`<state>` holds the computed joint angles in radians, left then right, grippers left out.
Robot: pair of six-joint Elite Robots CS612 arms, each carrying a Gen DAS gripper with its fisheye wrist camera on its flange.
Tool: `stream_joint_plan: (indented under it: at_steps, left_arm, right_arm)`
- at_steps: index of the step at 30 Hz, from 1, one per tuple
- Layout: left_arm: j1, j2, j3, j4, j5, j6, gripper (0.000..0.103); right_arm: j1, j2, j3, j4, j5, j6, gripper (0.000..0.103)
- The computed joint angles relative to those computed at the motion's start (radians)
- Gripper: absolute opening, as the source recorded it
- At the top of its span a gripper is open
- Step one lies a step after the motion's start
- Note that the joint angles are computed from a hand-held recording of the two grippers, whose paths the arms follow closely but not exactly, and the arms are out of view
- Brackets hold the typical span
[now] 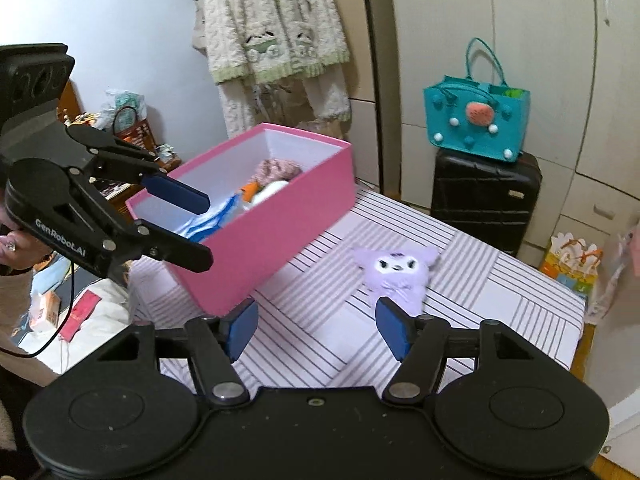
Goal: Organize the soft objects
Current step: 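Move the left tool to the purple bunny plush on the table, then close the left tool on the purple bunny plush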
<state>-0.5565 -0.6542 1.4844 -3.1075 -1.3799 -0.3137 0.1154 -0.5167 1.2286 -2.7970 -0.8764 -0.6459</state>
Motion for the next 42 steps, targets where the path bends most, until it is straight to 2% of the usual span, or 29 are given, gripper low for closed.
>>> stream_joint_plan:
  at_steps: [4, 10, 14, 17, 21, 28, 30, 33, 38, 41, 42]
  left_arm:
    - [0.004, 0.035, -0.059, 0.037, 0.005, 0.007, 0.066]
    - [0.011, 0.088, -0.121, 0.020, -0.001, -0.021, 0.069]
    - [0.010, 0.123, -0.150, -0.013, 0.024, -0.071, 0.071]
    - [0.013, 0.143, -0.169, -0.019, 0.015, -0.109, 0.072]
    - [0.015, 0.167, -0.192, -0.018, 0.015, -0.150, 0.074]
    - [0.004, 0.213, -0.241, -0.024, 0.062, -0.251, 0.077]
    - [0.002, 0.226, -0.252, -0.043, 0.067, -0.292, 0.078]
    - [0.005, 0.258, -0.270, -0.127, 0.048, -0.320, 0.079]
    - [-0.004, 0.300, -0.309, -0.146, 0.137, -0.358, 0.079]
    - [0.001, 0.318, -0.328, -0.137, 0.128, -0.391, 0.079]
    - [0.001, 0.324, -0.335, -0.127, 0.130, -0.406, 0.079]
  right_arm:
    - [-0.004, 0.030, -0.029, -0.031, -0.018, 0.008, 0.070]
    - [-0.004, 0.095, -0.108, -0.038, -0.013, 0.017, 0.070]
    - [0.002, 0.134, -0.146, -0.059, -0.023, -0.006, 0.070]
    - [0.006, 0.162, -0.168, -0.088, -0.019, -0.022, 0.070]
    - [0.005, 0.195, -0.203, -0.097, 0.018, -0.017, 0.070]
    - [0.014, 0.269, -0.274, -0.228, 0.002, 0.004, 0.070]
    - [0.014, 0.289, -0.305, -0.214, 0.002, 0.017, 0.070]
    - [0.017, 0.308, -0.345, -0.149, 0.004, 0.024, 0.070]
    - [0.031, 0.327, -0.372, -0.134, -0.053, -0.013, 0.071]
    - [0.036, 0.330, -0.374, -0.151, -0.069, -0.020, 0.078]
    - [0.038, 0.330, -0.375, -0.154, -0.077, -0.017, 0.084]
